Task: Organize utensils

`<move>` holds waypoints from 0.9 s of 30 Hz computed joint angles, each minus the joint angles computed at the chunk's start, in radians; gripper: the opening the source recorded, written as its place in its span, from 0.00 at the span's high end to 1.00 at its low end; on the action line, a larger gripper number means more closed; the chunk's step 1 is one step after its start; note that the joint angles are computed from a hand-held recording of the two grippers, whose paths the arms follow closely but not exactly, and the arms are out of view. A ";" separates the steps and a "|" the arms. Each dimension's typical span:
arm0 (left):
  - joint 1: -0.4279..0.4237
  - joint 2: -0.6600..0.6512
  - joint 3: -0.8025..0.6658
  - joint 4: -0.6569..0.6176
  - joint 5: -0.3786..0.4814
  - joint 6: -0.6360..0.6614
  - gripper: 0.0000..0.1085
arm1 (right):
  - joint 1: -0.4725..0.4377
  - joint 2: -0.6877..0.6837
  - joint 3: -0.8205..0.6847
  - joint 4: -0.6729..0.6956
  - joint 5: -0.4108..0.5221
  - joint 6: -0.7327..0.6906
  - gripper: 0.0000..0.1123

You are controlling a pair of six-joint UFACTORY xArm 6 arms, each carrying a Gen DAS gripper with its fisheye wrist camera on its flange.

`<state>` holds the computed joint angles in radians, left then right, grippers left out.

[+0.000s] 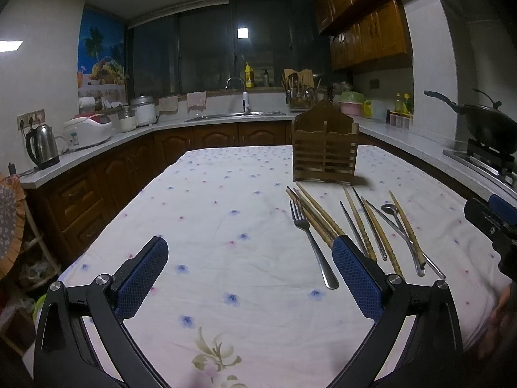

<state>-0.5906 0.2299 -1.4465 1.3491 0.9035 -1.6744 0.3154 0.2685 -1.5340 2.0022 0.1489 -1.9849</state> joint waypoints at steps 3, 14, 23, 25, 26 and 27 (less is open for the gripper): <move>0.003 -0.001 0.003 -0.005 -0.006 0.003 0.05 | 0.000 0.000 0.000 0.002 -0.001 -0.001 0.10; 0.039 0.003 -0.005 -0.068 -0.074 0.033 0.05 | 0.009 -0.001 0.008 -0.090 0.003 0.098 0.10; 0.125 0.057 -0.084 -0.236 -0.198 0.188 0.05 | 0.010 0.035 -0.009 -0.575 0.047 0.609 0.11; 0.143 0.080 -0.114 -0.281 -0.223 0.238 0.06 | 0.001 0.051 -0.028 -0.672 0.065 0.709 0.14; 0.151 0.089 -0.125 -0.301 -0.234 0.258 0.07 | -0.003 0.061 -0.039 -0.729 0.077 0.768 0.16; 0.159 0.101 -0.141 -0.329 -0.246 0.288 0.10 | -0.013 0.074 -0.055 -0.801 0.102 0.844 0.20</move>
